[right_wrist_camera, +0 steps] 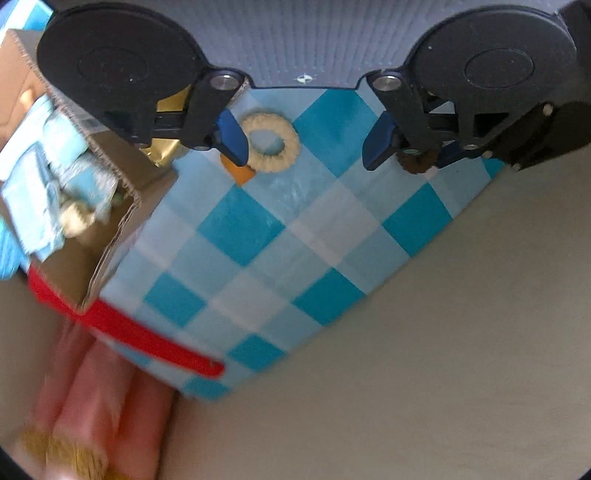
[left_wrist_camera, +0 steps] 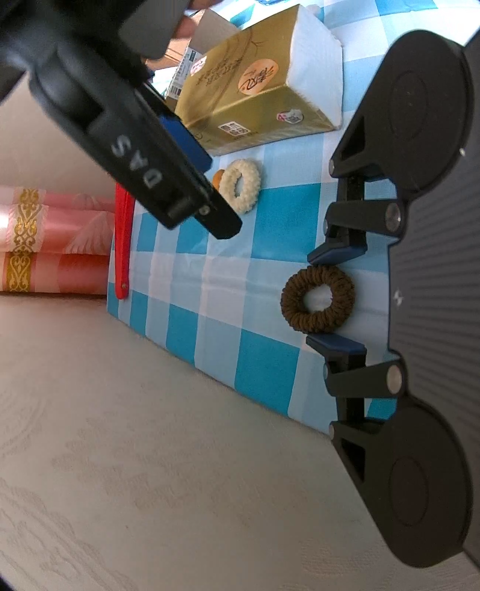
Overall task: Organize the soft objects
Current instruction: 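Move right gripper to the cream ring and grasp it while left holds the brown ring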
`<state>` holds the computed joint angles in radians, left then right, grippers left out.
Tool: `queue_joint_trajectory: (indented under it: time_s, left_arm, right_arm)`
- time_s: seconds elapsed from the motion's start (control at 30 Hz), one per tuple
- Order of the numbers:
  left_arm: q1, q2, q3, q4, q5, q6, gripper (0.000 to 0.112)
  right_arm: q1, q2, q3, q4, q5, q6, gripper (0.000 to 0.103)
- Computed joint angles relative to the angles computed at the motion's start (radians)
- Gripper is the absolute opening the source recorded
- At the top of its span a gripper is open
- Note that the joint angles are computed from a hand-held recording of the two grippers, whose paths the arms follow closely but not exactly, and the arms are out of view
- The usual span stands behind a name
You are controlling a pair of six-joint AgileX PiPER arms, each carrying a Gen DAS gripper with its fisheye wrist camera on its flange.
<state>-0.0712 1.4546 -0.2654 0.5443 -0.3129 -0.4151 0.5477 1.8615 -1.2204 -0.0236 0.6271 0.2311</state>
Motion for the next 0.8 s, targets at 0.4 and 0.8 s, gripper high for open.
queue_joint_trajectory:
  time_s: [0.4,0.8]
  left_arm:
    - [-0.001,0.002,0.002,-0.006,-0.007,-0.004,0.039]
    - [0.016,0.006,-0.006,0.064,-0.010,-0.064,0.039]
  right_arm:
    - [0.034,0.183,-0.259,-0.120,0.298,0.112,0.070]
    - [0.021,0.267,-0.374,-0.042,0.383,0.038,0.070]
